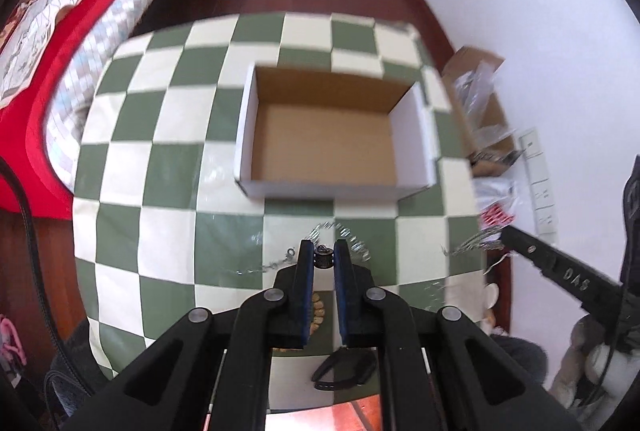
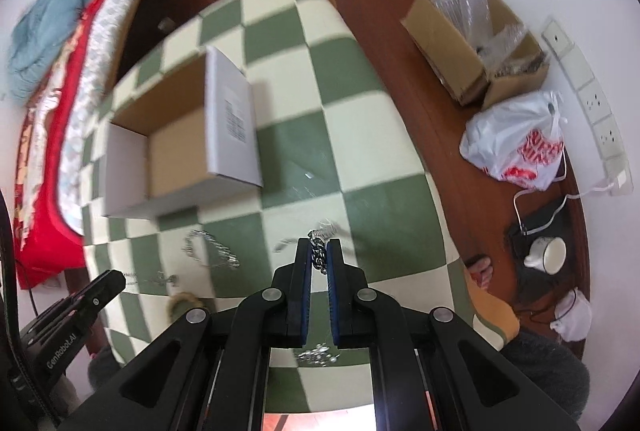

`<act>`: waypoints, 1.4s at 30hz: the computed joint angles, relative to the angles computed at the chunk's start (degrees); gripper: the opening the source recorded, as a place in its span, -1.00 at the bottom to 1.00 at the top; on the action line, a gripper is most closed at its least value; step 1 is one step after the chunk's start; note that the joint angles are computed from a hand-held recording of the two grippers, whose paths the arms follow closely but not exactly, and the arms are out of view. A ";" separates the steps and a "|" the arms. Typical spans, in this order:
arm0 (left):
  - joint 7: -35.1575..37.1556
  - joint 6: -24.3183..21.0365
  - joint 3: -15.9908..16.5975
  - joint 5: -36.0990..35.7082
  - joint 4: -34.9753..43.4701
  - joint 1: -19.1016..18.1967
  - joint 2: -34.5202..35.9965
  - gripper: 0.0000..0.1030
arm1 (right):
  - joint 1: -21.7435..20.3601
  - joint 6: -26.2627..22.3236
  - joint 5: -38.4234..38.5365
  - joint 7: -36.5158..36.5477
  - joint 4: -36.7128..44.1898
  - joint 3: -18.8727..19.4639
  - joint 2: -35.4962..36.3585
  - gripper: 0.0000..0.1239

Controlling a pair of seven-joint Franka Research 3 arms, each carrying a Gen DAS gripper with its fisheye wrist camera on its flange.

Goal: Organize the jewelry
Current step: 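Carry both chains over the cardboard box and open both grippers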

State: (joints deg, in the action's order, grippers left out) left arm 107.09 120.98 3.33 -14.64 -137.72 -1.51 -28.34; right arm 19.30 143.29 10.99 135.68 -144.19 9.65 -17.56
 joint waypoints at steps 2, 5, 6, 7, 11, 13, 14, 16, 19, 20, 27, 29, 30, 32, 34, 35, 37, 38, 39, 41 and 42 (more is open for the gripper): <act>-0.90 0.75 -0.85 -1.35 4.50 -1.08 3.61 -0.86 | 0.06 -0.46 -0.40 -0.09 0.91 0.13 -1.33 -0.88; -0.97 0.25 -1.22 -2.94 9.26 -1.65 5.41 -0.86 | -0.32 -1.76 -1.93 -0.22 3.31 0.57 -2.79 -0.88; -2.30 2.47 -2.79 -3.38 9.43 -2.31 6.73 -0.86 | -0.37 -1.95 -2.00 -0.35 4.10 0.58 -2.99 -0.88; -2.89 3.37 -3.46 -3.46 10.34 -2.69 7.78 -0.86 | -0.39 -1.98 -2.08 -0.47 4.99 0.64 -3.13 -0.88; -2.65 3.75 -3.53 -3.71 15.40 -2.82 10.31 -0.86 | -0.86 -2.88 -3.36 -1.52 10.17 0.82 -2.38 -0.88; -2.57 4.07 -3.71 -3.79 17.68 -2.63 11.95 -0.86 | -1.21 -3.36 -4.38 -1.92 12.93 0.93 -1.20 -0.88; -2.49 4.30 -3.84 -4.12 19.04 -2.61 13.27 -0.86 | -1.34 -3.58 -4.88 -1.99 14.48 1.01 -0.33 -0.88; -2.85 4.30 -4.25 -3.84 20.67 -2.09 14.98 -0.86 | -1.48 -4.35 -5.95 -2.34 17.98 0.99 2.06 -0.88; -3.70 3.52 -4.74 -4.13 22.86 -1.21 18.45 -0.86 | -1.18 -5.31 -6.98 -2.76 22.20 0.64 5.97 -0.88; -3.96 3.38 -4.93 -4.19 23.41 -0.80 19.68 -0.86 | -0.95 -5.56 -6.99 -3.03 23.39 0.38 7.23 -0.88; -6.50 1.00 -6.70 -3.48 27.36 2.57 28.54 -0.86 | 0.64 -7.02 -3.19 -6.76 29.64 -2.17 17.11 -0.89; -7.40 -0.09 -7.18 -3.15 28.65 3.44 30.73 -0.86 | 0.87 -7.46 -2.48 -7.34 30.87 -2.74 19.43 -0.89; -7.66 -0.60 -7.43 -3.10 29.12 3.85 31.39 -0.86 | 0.96 -8.19 -2.36 -7.99 31.97 -2.99 20.93 -0.89; -8.33 -0.85 -7.99 -2.04 29.73 4.33 32.61 -0.86 | 1.22 -9.58 -3.34 -8.15 33.81 -3.54 23.38 -0.89; -8.98 -0.59 -8.47 -0.58 29.77 4.55 32.98 -0.85 | 1.21 -10.59 -2.60 -9.38 35.14 -3.97 25.34 -0.90; -9.42 -0.50 -8.67 0.50 29.96 4.54 33.27 -0.85 | 1.13 -11.41 -1.97 -10.71 36.00 -4.08 26.37 -0.90; -10.61 -0.45 -8.94 2.48 30.40 4.51 33.79 -0.85 | 1.15 -11.96 -1.49 -11.99 36.88 -4.39 27.60 -0.90; -11.02 -0.46 -9.05 3.37 30.63 4.49 34.00 -0.85 | 1.30 -12.82 -2.09 -12.44 37.67 -4.58 28.34 -0.90; -11.51 -0.18 -9.14 4.26 30.63 4.45 33.98 -0.85 | 1.49 -13.60 -2.70 -12.45 38.49 -4.78 28.99 -0.90; -12.19 0.70 -9.28 6.10 30.22 4.32 33.65 -0.81 | 1.75 -14.83 -3.41 -13.04 39.66 -5.02 29.93 -0.90; -12.49 0.26 -9.30 7.07 30.40 4.26 33.62 -0.77 | 2.04 -15.51 -4.36 -12.80 40.13 -5.21 30.16 -0.90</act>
